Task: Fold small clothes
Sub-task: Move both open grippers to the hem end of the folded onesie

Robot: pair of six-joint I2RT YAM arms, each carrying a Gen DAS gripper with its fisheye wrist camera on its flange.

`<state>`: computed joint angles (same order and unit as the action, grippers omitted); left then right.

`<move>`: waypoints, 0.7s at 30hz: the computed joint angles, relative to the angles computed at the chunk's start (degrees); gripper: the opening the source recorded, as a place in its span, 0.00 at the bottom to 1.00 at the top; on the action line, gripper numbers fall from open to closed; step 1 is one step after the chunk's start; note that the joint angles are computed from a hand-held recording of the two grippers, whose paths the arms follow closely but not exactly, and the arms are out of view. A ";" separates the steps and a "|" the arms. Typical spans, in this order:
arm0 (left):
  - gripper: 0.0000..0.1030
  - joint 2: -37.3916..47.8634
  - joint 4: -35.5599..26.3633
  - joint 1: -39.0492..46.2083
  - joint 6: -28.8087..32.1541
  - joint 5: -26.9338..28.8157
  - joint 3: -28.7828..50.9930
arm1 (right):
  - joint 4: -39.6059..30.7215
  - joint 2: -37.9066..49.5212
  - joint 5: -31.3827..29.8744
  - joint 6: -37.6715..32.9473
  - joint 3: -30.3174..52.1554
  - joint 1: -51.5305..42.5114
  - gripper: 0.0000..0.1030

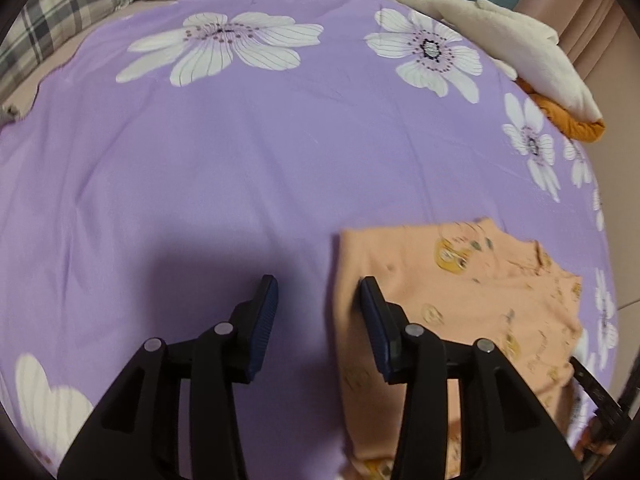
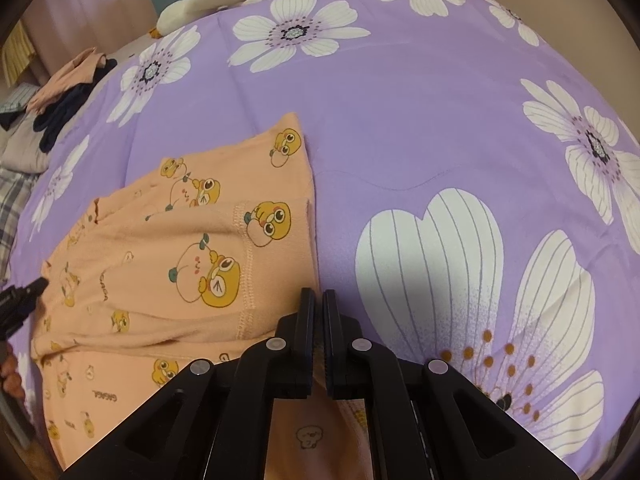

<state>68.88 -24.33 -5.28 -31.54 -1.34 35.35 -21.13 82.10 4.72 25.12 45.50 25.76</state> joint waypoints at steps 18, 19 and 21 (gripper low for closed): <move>0.72 -16.54 -8.26 -2.10 -6.36 2.26 -4.97 | 1.02 -1.08 3.24 1.50 -1.42 1.59 0.05; 0.73 -19.88 -10.25 -3.87 -7.53 1.73 -5.70 | 1.59 -1.93 3.45 2.06 -2.24 1.65 0.08; 0.74 -23.35 -13.81 -7.31 -9.36 0.03 -5.80 | 1.84 -4.43 3.57 3.13 -4.15 1.88 0.18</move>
<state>45.53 -38.14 -12.59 -40.90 -1.32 29.54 -19.29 77.68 8.29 28.25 41.34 27.64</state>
